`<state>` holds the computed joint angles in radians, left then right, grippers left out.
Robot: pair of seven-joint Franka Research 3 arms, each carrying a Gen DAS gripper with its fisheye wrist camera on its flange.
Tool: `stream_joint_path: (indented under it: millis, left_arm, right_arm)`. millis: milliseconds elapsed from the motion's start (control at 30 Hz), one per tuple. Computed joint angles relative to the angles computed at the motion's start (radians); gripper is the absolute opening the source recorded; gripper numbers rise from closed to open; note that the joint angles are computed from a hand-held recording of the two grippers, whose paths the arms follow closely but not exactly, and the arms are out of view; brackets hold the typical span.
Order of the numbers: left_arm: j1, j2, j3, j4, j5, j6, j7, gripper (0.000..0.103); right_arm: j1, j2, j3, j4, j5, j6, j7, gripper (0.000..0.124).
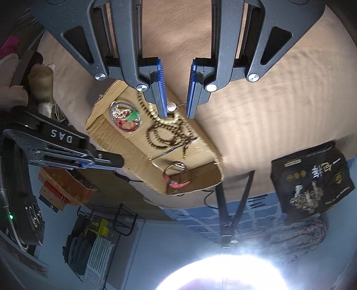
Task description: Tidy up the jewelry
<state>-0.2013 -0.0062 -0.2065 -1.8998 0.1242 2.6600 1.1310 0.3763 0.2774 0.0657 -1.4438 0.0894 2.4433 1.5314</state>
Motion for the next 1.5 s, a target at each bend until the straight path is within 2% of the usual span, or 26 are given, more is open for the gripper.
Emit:
stream_joint_path:
  millis: [800,1000,1033,1067,1133,1233,1333,1500]
  left_arm:
    - [-0.026,0.143,-0.025,0.151,0.011,-0.026,0.008,0.016]
    - [-0.03,0.154,-0.028,0.165,0.004,-0.035,0.026,0.017]
    - [-0.031,0.155,-0.027,0.167,0.01,-0.04,0.023,0.028]
    - [-0.032,0.154,-0.025,0.166,0.014,-0.039,0.018,0.045]
    - [-0.035,0.148,-0.021,0.155,0.027,-0.024,-0.002,0.054]
    - [-0.036,0.145,-0.019,0.154,0.041,-0.032,-0.015,0.054]
    - [-0.037,0.139,-0.019,0.149,0.051,-0.035,-0.024,0.059]
    - [-0.039,0.128,-0.018,0.139,0.072,-0.033,-0.043,0.06]
  right_arm:
    - [-0.027,0.077,-0.016,0.079,0.027,-0.023,0.0,0.008]
    - [-0.028,0.074,-0.018,0.075,0.027,-0.009,0.012,0.028]
    - [-0.026,0.074,-0.02,0.074,0.024,-0.006,0.018,0.036]
    - [-0.024,0.073,-0.023,0.072,0.017,-0.001,0.026,0.041]
    - [-0.02,0.064,-0.027,0.056,0.004,0.021,0.038,0.061]
    - [-0.012,0.058,-0.034,0.048,-0.026,0.038,0.06,0.077]
    - [-0.006,0.055,-0.038,0.046,-0.048,0.044,0.077,0.086]
    - [-0.001,0.051,-0.039,0.046,-0.074,0.04,0.092,0.088]
